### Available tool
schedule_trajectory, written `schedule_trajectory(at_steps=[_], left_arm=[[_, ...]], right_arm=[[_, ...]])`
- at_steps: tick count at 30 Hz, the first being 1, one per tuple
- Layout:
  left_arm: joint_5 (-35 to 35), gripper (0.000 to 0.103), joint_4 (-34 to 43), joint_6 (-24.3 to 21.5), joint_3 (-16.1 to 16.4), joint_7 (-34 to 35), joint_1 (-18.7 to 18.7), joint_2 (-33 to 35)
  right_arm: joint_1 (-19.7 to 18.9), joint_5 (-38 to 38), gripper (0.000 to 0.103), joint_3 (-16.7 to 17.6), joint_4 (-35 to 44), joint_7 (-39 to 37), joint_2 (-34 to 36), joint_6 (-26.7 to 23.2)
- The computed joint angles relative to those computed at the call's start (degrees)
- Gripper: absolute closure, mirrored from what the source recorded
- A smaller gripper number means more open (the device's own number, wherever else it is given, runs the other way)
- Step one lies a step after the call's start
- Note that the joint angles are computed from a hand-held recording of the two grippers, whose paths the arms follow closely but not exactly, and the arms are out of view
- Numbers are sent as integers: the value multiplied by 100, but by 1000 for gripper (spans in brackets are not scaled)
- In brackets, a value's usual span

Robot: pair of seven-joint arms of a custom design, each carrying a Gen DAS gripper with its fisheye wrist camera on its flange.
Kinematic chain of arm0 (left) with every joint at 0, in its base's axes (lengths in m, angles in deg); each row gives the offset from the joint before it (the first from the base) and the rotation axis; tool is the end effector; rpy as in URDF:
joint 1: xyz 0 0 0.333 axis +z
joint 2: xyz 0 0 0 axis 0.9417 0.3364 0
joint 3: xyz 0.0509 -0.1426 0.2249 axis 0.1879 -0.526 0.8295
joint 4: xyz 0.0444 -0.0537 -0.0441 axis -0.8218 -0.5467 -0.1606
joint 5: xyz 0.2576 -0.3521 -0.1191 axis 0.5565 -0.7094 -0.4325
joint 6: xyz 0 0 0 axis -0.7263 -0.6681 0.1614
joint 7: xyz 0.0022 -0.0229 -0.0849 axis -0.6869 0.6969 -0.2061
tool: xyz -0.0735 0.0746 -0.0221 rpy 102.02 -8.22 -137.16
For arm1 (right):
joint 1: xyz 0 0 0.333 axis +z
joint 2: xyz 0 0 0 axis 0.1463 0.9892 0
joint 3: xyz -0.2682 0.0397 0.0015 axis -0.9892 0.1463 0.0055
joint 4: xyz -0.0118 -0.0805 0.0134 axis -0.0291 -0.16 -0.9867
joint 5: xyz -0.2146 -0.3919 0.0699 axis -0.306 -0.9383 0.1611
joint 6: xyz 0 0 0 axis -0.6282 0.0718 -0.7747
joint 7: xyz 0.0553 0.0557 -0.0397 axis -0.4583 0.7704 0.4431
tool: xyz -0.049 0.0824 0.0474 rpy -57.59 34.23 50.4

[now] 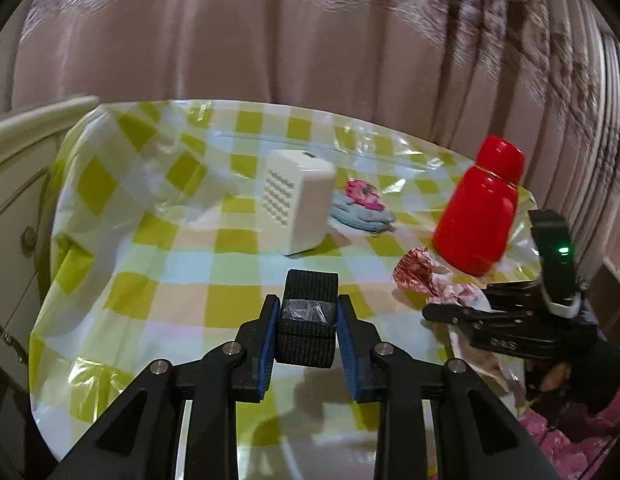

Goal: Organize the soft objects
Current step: 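Carry the pink scarf and black item over the storage box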

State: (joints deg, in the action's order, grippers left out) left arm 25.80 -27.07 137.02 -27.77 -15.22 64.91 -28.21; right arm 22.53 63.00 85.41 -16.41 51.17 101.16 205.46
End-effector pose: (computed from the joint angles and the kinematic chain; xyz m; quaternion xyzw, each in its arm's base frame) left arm 0.6526 -0.1967 0.4954 -0.5904 0.6383 -0.4250 0.2519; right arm 0.6818 0.2235 0.4899 -0.8219 0.4418 -0.1381 0.3321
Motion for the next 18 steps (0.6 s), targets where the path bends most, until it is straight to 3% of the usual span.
schedule_trajectory(at_steps=[4, 10, 18], left_arm=[[269, 74, 201, -258, -17, -51, -133, 84], [323, 74, 1057, -1542, -122, -182, -362, 587], [168, 74, 2229, -2623, -306, 303, -660, 1378]], right_arm=[[-79, 330, 78, -15, -469, -130, -457, -51], [-168, 402, 78, -176, -710, 325, -773, -473], [-321, 701, 78, -355, -1392, 386, -1423, -414]])
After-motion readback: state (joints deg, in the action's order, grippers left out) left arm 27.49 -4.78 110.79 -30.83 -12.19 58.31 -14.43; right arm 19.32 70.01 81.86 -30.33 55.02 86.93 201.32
